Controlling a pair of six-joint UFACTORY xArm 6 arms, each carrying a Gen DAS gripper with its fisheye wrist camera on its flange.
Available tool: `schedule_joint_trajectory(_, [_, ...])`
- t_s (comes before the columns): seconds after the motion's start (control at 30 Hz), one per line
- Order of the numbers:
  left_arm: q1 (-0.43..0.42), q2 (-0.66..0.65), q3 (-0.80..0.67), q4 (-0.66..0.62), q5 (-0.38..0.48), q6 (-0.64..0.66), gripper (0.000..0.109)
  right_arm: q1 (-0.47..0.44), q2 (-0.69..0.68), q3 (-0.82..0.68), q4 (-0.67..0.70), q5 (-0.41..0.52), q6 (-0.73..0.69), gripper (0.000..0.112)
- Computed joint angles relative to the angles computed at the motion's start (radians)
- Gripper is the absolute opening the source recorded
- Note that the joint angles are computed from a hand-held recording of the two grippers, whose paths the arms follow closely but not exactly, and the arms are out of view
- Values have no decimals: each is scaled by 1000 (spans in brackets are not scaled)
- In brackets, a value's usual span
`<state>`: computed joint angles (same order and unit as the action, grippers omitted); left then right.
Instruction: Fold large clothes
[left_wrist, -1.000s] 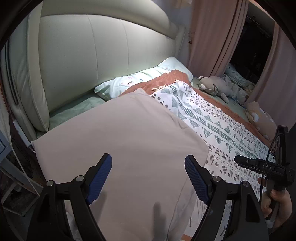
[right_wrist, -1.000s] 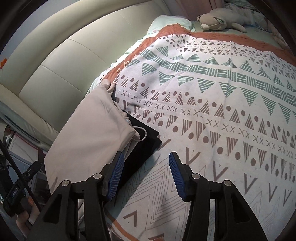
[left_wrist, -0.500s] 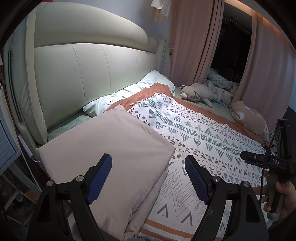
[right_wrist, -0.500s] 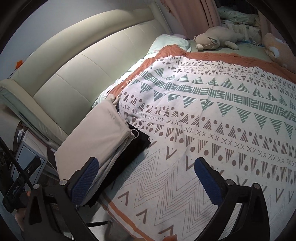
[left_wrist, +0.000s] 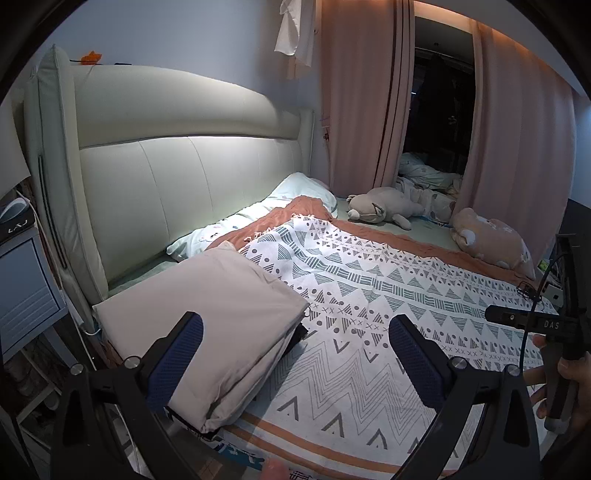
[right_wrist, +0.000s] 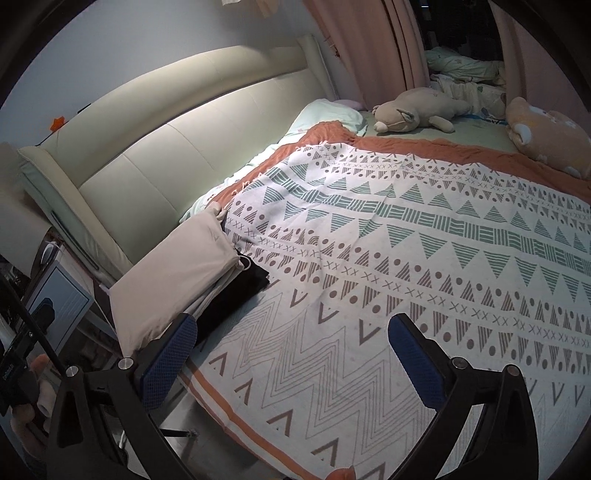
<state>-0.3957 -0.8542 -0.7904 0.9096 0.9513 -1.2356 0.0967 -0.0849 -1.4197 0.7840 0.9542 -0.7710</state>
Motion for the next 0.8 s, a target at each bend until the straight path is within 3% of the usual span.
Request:
schedule_joint_trajectory(0.23, [-281, 70, -71, 119, 200, -150, 102, -154, -86, 66, 86, 72, -125, 103])
schedule_joint_trajectory(0.4, [-422, 140, -123, 160, 285, -187, 102, -272, -149, 124, 135, 134, -204, 103])
schedule_joint_trajectory(0.8, [-650, 282, -220, 235, 371, -281, 103, -575, -289, 217, 204, 277, -412, 103])
